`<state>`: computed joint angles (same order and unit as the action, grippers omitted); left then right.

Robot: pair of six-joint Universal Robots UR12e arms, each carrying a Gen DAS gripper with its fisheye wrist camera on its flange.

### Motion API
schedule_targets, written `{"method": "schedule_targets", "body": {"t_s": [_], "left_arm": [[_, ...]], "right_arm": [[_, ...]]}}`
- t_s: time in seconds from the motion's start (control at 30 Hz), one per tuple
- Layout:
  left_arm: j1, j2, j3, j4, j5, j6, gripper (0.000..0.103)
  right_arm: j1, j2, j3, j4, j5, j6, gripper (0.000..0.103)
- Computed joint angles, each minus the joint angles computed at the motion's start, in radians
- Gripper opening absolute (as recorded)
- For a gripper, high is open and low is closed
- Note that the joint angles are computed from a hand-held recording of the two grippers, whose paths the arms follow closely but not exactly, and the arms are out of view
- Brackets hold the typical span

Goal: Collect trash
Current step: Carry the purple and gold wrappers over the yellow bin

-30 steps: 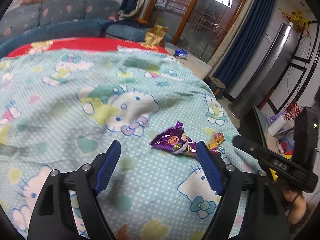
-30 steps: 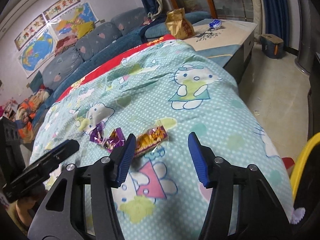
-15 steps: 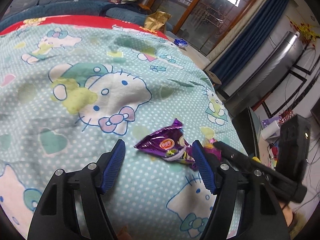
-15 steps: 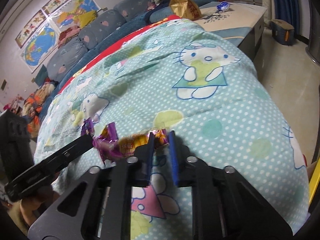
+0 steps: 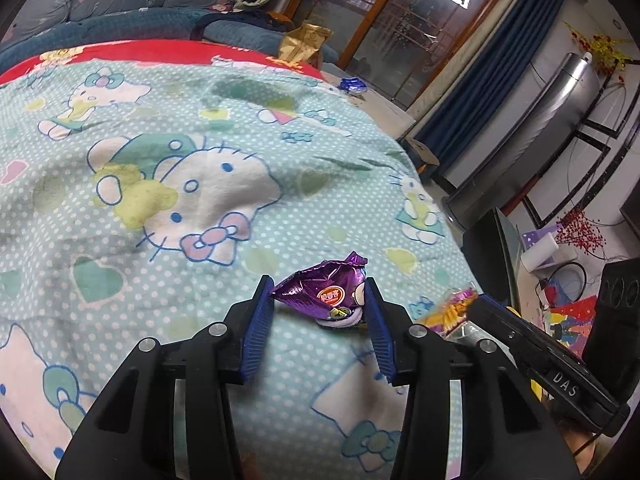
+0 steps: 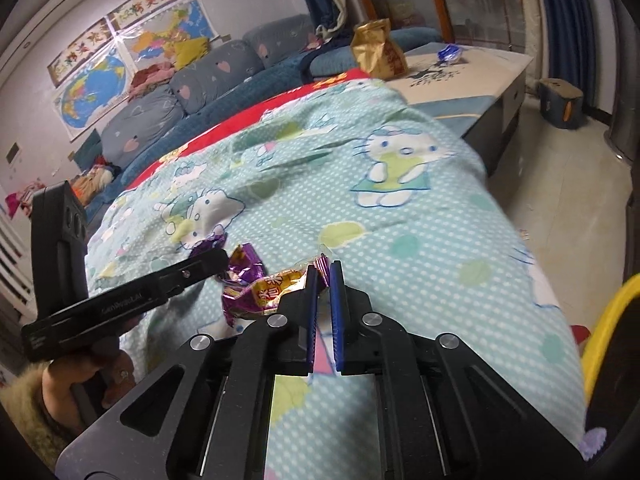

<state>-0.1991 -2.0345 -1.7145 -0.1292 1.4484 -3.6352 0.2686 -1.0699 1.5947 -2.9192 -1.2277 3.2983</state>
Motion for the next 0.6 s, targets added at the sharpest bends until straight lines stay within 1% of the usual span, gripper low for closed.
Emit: {"method": "schedule_targets", "body": {"t_s": [0.2, 0.33, 0.6], "left_arm": [[-0.017, 0.012, -0.003, 0.028, -0.004, 0.023, 0.043], [-0.029, 0.017, 0.002, 0.041, -0.015, 0.035, 0.043], [-0.062, 0.020, 0.019, 0.055, -0.032, 0.084, 0.043]], "right_arm": [[-0.019, -0.047, 0.070, -0.087, -0.041, 0.025, 0.003], [-0.033, -0.076, 0.108, -0.119, -0.074, 0.048, 0.003], [-0.059, -0.119, 0.172, -0.175, -0.131, 0.088, 0.003]]}}
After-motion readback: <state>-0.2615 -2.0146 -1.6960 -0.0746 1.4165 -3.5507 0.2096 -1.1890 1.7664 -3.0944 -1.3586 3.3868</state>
